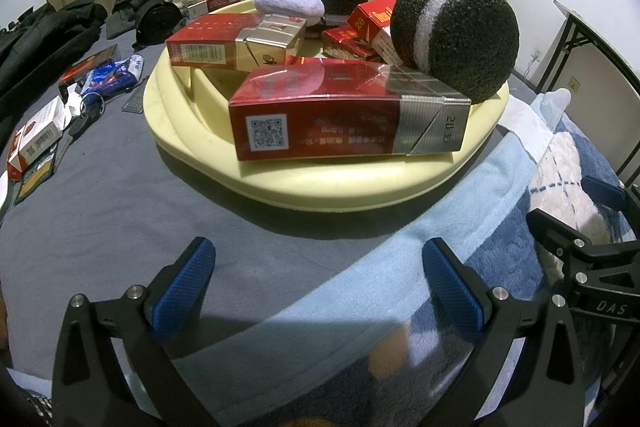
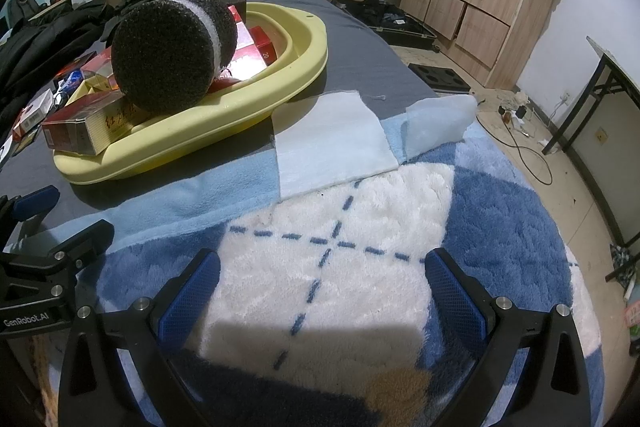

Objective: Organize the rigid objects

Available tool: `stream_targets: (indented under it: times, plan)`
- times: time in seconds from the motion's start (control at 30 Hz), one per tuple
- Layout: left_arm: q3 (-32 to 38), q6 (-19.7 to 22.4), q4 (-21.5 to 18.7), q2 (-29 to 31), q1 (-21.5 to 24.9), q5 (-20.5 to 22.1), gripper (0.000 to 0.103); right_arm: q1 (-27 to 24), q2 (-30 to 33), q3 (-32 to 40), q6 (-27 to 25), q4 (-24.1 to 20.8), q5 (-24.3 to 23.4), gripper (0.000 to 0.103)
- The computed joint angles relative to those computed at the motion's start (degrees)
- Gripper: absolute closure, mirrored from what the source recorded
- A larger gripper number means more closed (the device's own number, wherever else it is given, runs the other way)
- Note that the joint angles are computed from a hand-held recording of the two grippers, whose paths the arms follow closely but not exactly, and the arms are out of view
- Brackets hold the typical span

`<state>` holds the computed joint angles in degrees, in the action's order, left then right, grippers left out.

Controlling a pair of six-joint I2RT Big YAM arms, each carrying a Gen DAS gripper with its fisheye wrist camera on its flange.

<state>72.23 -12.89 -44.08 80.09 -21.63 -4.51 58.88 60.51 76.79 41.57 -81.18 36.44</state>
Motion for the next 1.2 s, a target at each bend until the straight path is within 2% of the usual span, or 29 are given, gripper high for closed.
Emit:
stream_targets:
  times: [0.6,1.2]
  plan:
    - [0.2,0.0,-0.3,-0.1,-0.1,-0.1,0.0,-1.6,-1.0,-1.0,-2.1,1.1,-0.8,0.0]
    - [0.3,-0.1,-0.3,0.1,-0.3,-0.3,0.0,-1.0,-0.7,-0.7,-1.5,0.9,-0.6,0.0]
